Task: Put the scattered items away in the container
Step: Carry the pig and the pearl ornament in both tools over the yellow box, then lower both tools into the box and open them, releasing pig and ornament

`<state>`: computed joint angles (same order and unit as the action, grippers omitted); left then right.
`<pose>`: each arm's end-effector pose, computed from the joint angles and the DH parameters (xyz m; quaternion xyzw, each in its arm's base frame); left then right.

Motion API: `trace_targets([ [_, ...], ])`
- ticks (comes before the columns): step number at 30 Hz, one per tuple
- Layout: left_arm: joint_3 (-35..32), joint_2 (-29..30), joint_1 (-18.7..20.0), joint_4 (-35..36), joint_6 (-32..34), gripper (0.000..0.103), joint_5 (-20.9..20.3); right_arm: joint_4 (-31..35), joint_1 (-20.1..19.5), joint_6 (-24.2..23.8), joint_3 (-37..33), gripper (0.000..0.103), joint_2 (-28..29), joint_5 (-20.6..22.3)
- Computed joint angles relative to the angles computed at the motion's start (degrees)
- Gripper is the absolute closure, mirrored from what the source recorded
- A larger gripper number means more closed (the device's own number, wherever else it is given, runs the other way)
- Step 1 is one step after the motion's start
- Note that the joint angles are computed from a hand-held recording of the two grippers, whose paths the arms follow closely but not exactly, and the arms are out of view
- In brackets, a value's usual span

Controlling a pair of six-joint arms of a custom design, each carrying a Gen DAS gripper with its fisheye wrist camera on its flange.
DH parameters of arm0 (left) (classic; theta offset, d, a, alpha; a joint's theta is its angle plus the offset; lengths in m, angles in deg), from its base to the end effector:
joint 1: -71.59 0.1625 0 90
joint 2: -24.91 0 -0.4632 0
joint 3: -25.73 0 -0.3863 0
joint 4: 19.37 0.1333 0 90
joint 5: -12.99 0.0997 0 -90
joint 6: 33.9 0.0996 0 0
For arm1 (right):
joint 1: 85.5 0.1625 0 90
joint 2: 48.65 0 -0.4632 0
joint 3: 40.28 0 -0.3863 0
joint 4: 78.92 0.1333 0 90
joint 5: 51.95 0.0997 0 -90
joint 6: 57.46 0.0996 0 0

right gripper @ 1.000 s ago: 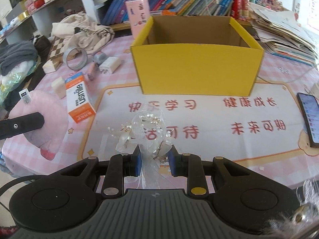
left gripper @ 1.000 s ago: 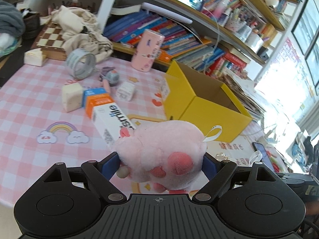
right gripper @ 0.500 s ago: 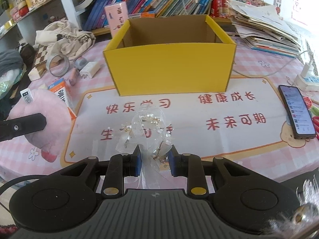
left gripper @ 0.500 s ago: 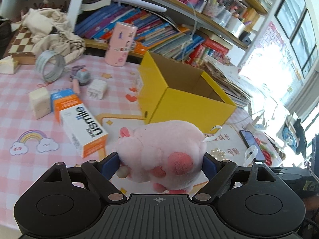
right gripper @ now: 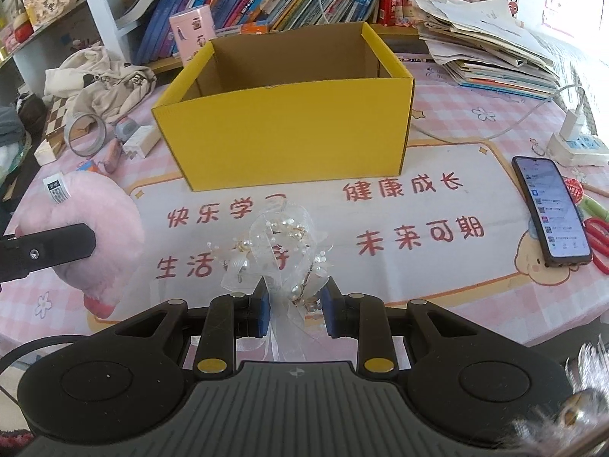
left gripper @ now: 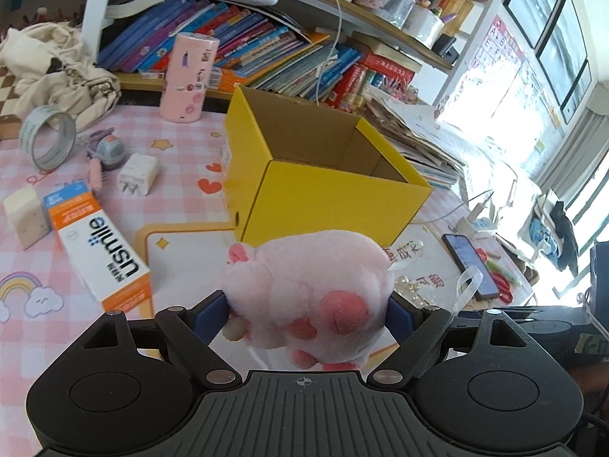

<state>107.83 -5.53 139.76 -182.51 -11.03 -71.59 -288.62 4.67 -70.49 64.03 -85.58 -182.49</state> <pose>-0.1531 -0.7661 0.0384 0.3650 0.9110 -0.1857 0.0481 0.0705 -0.6395 0.1169 -0.0550 -0.8540 0.3762 0.3553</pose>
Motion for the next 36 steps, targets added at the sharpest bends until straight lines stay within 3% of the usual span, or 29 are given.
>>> trace_targets([
  [14,-5.26,4.29,-2.29,-0.73,3.86,0.017,-0.50,1.98,-2.01,-5.47,-3.74,0.078,-1.71,3.23],
  [26,-12.78,8.76,-4.23,-2.79,4.81,0.017,-1.68,0.00,-2.94,-16.64,-9.35,0.078,-2.79,10.41],
  [30,-16.08,10.82,-4.84,-2.16,4.62,0.017,-0.43,2.98,-3.83,-18.42,-12.38,0.078,-3.23,12.87],
  [36,-23.80,15.18,-5.52,2.27,6.25,0.017,2.57,14.33,-5.66,-22.15,-20.58,0.078,-2.72,15.66],
])
